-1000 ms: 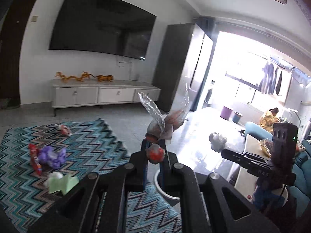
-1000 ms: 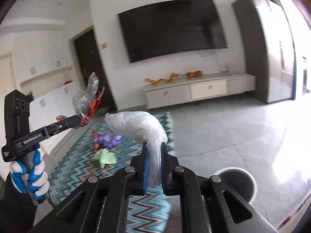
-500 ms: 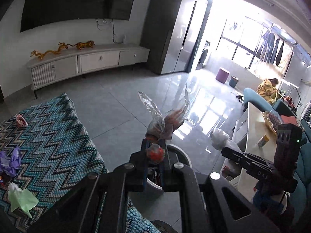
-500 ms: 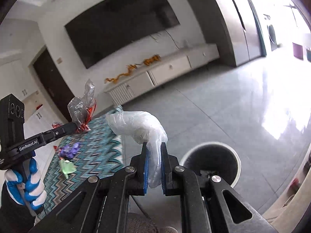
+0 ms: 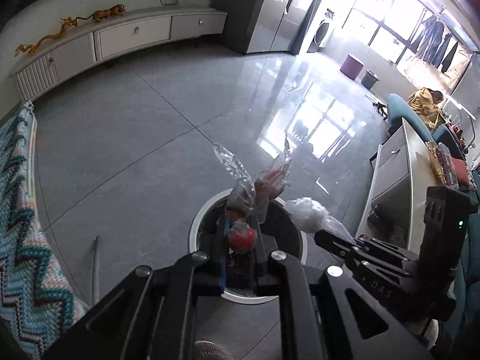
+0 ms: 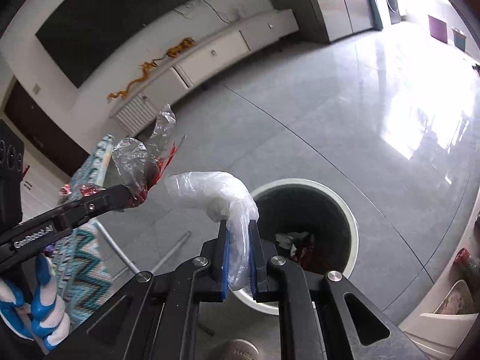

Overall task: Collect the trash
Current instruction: 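Carry both items over the black bin and open both tools to drop them, then return both tools to the remaining trash on the rug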

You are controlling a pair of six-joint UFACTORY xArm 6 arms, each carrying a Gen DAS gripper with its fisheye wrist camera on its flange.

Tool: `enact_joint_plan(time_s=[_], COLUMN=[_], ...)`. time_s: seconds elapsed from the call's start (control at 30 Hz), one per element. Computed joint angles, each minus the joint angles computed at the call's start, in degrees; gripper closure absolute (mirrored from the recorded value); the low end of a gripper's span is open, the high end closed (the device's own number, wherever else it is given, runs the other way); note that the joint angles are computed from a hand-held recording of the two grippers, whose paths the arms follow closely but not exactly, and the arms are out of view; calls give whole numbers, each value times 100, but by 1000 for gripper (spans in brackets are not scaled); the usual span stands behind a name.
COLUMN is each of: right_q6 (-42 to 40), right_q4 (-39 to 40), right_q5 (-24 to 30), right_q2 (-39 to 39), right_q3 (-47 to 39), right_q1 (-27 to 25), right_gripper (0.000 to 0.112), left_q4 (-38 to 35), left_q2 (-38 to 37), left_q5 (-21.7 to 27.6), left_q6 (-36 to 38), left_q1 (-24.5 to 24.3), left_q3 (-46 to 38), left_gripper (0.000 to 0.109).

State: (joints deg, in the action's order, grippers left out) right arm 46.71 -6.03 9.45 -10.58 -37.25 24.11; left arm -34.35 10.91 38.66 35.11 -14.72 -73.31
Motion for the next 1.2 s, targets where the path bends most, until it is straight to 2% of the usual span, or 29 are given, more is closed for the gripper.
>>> enact_joint_plan(time_s=[0.07, 0.13, 0.2, 0.23, 0.27, 0.37, 0.5, 0.67, 0.83, 1.03, 1.2], right_q6=[-131, -286, -225, -54, -10, 267, 876, 1896, 2634, 3297, 3561], right_q4=[217, 435, 449, 262, 220, 21, -585, -1704, -2692, -3726, -4382], right_q5=[-11, 20, 85, 166, 197, 249, 293, 546, 938, 1561, 2022], right_q2=[171, 301, 377, 372, 350, 175, -113, -526, -955, -1260, -1387], right_q3=[-2, 1, -8, 7, 36, 196, 344, 233, -123, -753, -1311], right_q1=[-68, -137, -172, -218, -245, -280, -278, -153, 170, 909, 1594], right_gripper=[99, 92, 75, 71, 67, 66, 66, 66, 66, 66, 65], left_q4=[-40, -228, -332, -372, -459, -622, -691, -842, -1123, -1532, -2062], left_q2=[198, 394, 532, 536, 552, 535, 147, -710, -1728, -2923, -3621], left_q5=[71, 307, 465, 399, 361, 442, 72, -422, -704, -564, -30], left_q6=[-34, -1, -15, -17, 17, 46, 185, 475, 822, 1444, 2083], left_q1=[-83, -85, -111, -152, -167, -157, -170, -95, 213, 1137, 2455], left_q3=[-159, -356, -503, -489, -503, -552, -246, 356, 1024, 1638, 1854], left_gripper=[97, 91, 57, 51, 50, 50, 50, 50, 50, 45, 44])
